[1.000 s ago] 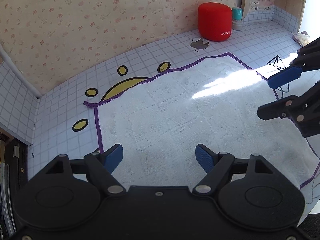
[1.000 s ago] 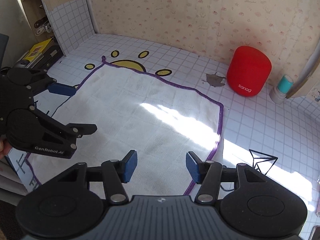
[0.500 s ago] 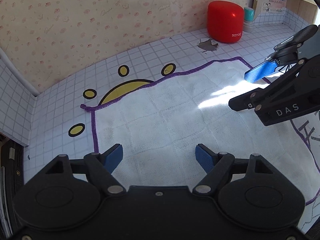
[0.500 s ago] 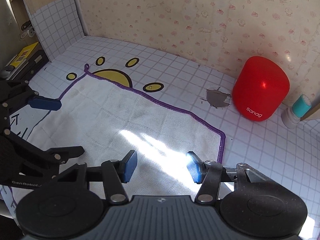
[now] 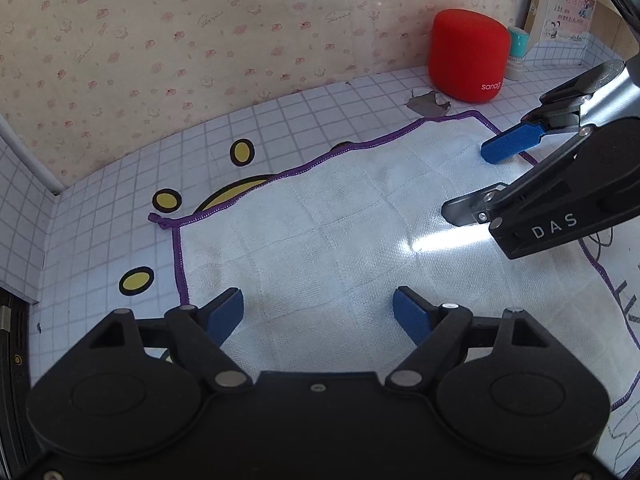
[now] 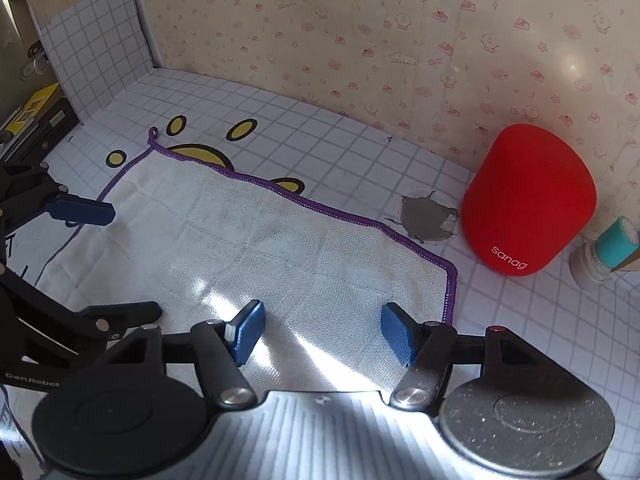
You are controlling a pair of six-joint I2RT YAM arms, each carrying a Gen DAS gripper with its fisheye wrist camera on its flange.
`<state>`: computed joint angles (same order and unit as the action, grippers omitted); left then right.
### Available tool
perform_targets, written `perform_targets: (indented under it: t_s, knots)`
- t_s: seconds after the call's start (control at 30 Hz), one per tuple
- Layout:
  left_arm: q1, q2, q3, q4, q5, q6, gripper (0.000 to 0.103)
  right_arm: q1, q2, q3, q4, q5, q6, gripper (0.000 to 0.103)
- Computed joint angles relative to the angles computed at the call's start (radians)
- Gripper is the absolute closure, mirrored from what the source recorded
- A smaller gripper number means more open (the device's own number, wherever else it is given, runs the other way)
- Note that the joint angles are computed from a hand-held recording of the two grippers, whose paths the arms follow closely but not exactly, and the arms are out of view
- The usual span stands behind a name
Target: Fold towel
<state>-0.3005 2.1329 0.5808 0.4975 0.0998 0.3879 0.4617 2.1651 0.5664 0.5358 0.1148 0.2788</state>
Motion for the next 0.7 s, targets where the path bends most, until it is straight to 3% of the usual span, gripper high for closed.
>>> perform_targets:
  t_s: [0.23, 0.43, 0.7]
  knots:
    - [-0.011, 0.013, 0.052, -0.047, -0.007, -0.010, 0.019, -0.021, 0.012, 0.022, -0.013, 0.004, -0.005, 0.035]
    - [-0.020, -0.045, 0.069, -0.172, -0.074, -0.038, 0.019, 0.024, -0.077, -0.053, -0.010, 0.036, 0.073, 0.035]
    - [0.008, -0.183, -0.023, -0.268, -0.052, -0.029, 0.019, 0.156, -0.175, -0.145, -0.038, 0.082, 0.239, 0.029]
